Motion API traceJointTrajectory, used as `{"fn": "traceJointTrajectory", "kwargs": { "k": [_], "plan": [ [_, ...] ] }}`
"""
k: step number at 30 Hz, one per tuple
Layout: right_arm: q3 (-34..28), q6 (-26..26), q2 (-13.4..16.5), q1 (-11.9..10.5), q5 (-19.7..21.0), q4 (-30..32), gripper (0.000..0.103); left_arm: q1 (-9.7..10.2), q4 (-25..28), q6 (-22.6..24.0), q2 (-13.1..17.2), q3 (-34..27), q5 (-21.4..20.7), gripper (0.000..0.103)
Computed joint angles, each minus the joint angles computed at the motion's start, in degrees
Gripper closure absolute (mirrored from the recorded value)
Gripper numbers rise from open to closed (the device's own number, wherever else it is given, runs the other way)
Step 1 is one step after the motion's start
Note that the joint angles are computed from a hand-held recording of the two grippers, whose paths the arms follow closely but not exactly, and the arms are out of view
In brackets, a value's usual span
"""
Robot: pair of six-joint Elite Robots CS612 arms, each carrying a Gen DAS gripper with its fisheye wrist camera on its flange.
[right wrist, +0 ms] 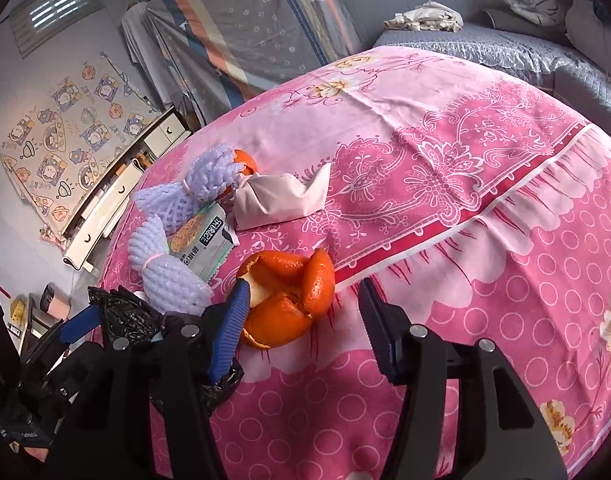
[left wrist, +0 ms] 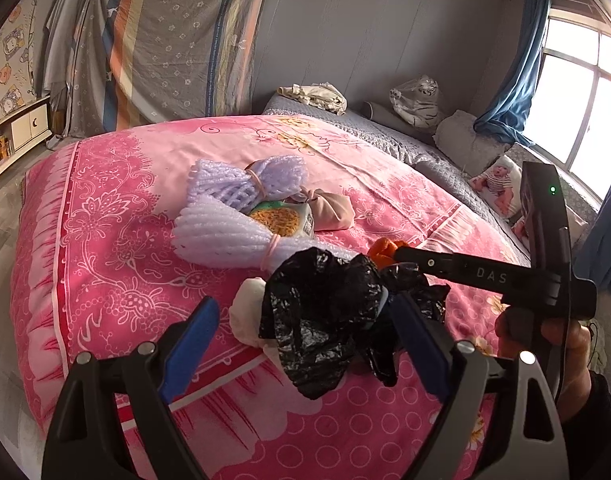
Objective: Collect trash
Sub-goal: 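Grasp the black plastic bag with the left tool while the right tool grasps the orange peel, then carry the black bag and orange peel with both tools over the yellow bin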
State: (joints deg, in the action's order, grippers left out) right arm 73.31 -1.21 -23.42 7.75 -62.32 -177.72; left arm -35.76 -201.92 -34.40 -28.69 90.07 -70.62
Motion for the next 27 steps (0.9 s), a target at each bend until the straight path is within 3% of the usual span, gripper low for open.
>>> {"fn": "traceJointTrajectory", "kwargs": {
  "k": [10,13,15,18,27],
  "plan": [
    [-0.9,-0.3,0.4,0.5,-0.5,1.3,0.065,-0.03,0.4,2.2,0.8,-2.2,-2.2,0.035],
    [-0.8,-0.4,0.4,0.6,-1.3,0.8,0.073,0.03,1.4,3.1,1.0,-2.8,-3.5,0.052],
    [-0.8,-0.5,0.4,0.7,-1.8,0.7,0.084,0.05,1.9,3.7,1.1,-3.1,-4.3,0.068],
    [-0.9,-1.4,0.3,0.8,-2.1,1.3,0.090,0.00,1.8,4.0,1.1,-3.1,-4.4,0.080],
    [0.3,-1.2,-0.3,0.6,-2.1,-0.1,0.094,-0.47,0.0,4.3,0.2,-1.2,-2.8,0.084]
  ]
}}
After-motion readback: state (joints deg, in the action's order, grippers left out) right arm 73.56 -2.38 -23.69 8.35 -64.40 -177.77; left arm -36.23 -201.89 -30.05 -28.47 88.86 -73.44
